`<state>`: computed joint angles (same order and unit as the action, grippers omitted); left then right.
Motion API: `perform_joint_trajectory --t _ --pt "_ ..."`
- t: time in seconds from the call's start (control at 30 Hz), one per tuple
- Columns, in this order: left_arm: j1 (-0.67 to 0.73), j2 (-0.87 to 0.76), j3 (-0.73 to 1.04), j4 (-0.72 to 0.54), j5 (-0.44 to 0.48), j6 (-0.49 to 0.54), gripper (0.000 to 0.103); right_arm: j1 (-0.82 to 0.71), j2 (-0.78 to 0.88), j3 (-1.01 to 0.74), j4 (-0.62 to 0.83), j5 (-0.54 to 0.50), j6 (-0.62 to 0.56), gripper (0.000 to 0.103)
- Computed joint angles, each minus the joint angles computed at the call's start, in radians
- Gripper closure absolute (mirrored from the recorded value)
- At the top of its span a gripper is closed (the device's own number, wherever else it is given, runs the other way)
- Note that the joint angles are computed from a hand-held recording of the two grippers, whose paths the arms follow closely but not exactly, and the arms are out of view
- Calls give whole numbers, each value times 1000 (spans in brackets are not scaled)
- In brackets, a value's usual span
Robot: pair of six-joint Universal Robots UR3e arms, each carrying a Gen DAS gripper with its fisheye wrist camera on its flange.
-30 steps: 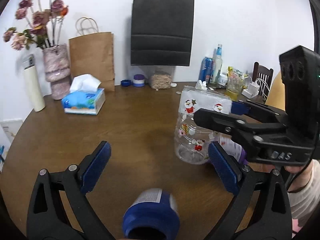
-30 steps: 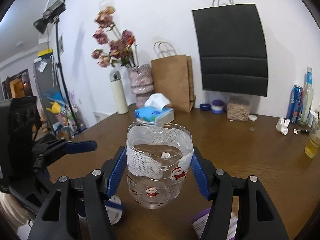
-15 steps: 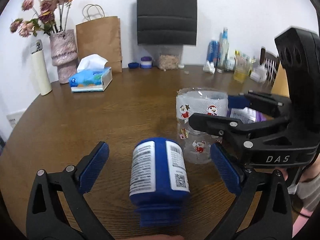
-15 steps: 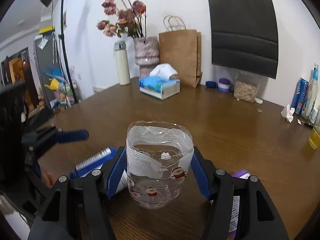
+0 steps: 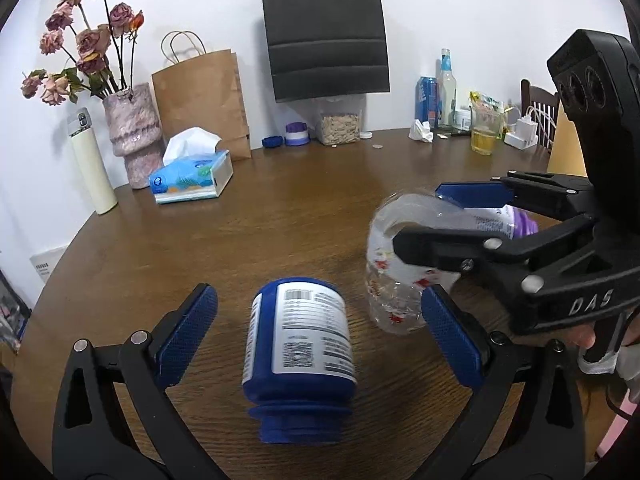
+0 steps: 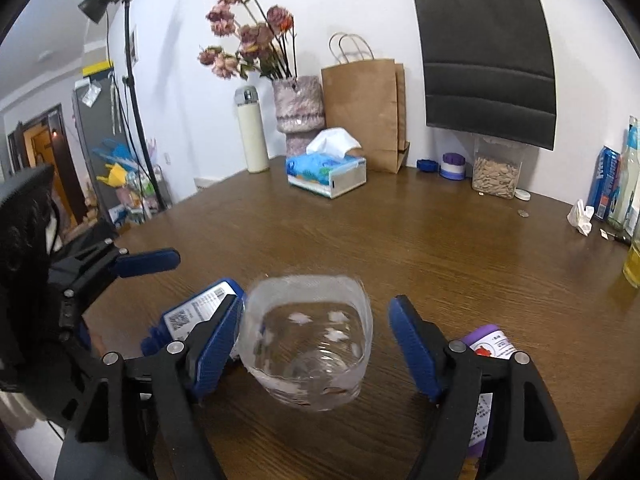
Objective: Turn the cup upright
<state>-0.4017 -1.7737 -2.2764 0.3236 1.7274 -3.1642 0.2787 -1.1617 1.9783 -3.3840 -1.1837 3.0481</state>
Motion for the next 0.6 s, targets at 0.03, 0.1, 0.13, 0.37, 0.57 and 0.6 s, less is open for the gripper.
perform_joint_trajectory --t 0.03,0.1,0.13,0.37,0.57,0.6 --pt "-4 12 -4 -4 3 -1 2 -5 -15 13 -2 5 7 23" --pt "-12 32 -14 -3 9 -2 2 -13 -42 36 -4 9 15 23" --pt "-18 47 -20 -3 16 -4 2 -17 -58 49 -8 12 18 23" --pt "-35 178 -90 -16 26 -39 2 -54 -239 185 -26 22 43 23" --pt "-102 282 -130 -47 86 -83 1 -104 -484 365 -4 23 28 23" --pt "-118 296 -137 -47 102 -91 1 -102 -547 414 -7 2 39 23"
